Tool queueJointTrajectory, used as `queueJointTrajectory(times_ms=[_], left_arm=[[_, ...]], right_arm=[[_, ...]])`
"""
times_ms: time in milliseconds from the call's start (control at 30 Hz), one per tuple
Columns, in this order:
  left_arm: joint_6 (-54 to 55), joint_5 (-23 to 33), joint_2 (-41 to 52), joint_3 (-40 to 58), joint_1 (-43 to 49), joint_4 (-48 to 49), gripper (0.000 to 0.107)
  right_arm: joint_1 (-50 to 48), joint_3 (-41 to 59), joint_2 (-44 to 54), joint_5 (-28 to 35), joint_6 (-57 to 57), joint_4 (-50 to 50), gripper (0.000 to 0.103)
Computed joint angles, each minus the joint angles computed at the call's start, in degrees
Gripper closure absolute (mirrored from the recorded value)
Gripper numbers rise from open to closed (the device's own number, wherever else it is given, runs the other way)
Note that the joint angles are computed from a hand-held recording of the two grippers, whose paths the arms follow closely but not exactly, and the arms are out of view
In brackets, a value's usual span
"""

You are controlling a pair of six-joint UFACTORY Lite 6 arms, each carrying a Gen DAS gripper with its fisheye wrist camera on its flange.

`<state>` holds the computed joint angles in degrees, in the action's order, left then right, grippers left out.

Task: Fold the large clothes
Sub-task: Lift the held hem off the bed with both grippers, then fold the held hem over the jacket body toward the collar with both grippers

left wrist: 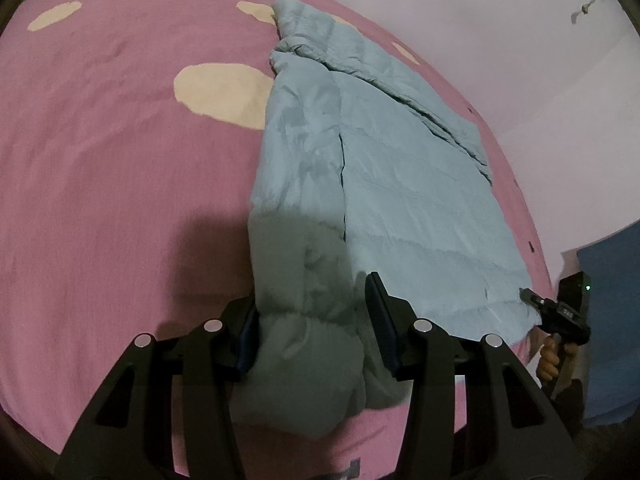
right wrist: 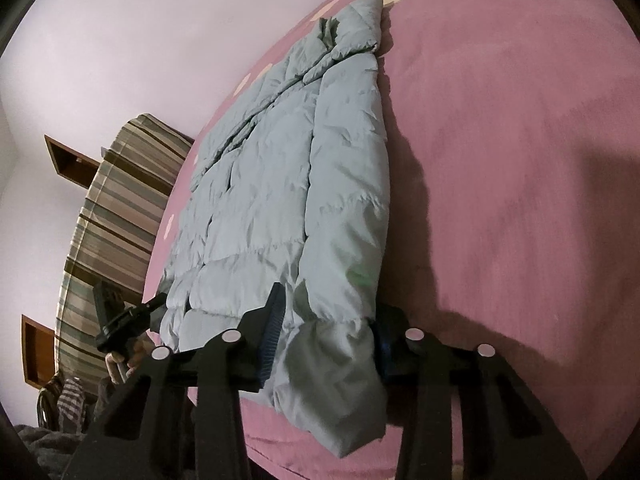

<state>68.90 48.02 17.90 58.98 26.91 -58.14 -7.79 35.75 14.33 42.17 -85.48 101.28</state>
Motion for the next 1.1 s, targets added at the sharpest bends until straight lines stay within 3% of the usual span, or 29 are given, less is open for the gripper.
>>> queueJointTrajectory(times_ms=[300,433,533,767,967,1100], left_arm=[[-0.9,3.9,-0.4,-1.1,2.6,-0.5,0.060],[-1.0,4.2,-1.2,-2.4,2.3,-1.0,0.082],[-0.7,3.0,-2.1,-3.0,1.4,-1.4,0.091],[-2.0,4.3,-4.8,-2.3,2.5,-5.1,0.098],[-8.2,6.6,-1.5,9.2,-0.3,-8.6,0.100],[-14.7,3.9,7.3,23.5,-5.2,-8.4,0.100]], right_arm=[[-2.0,-1.2,0.2,2.0,-0.5,-0.8,0.081],[-2.4,-2.2,0.2,2.6,-1.8,-0.3,0.091],[-1.7,-2.6,-0.4,2.0,-1.8,-0.1,0.095],[-2.2,-2.1,-1.2,6.5,-0.3,1.3,0.099],[-5.2,6.7,3.2,15.6,4.5,1.0,0.099],[-4.0,18.4,9.7,14.8,8.9,1.0,0.099]])
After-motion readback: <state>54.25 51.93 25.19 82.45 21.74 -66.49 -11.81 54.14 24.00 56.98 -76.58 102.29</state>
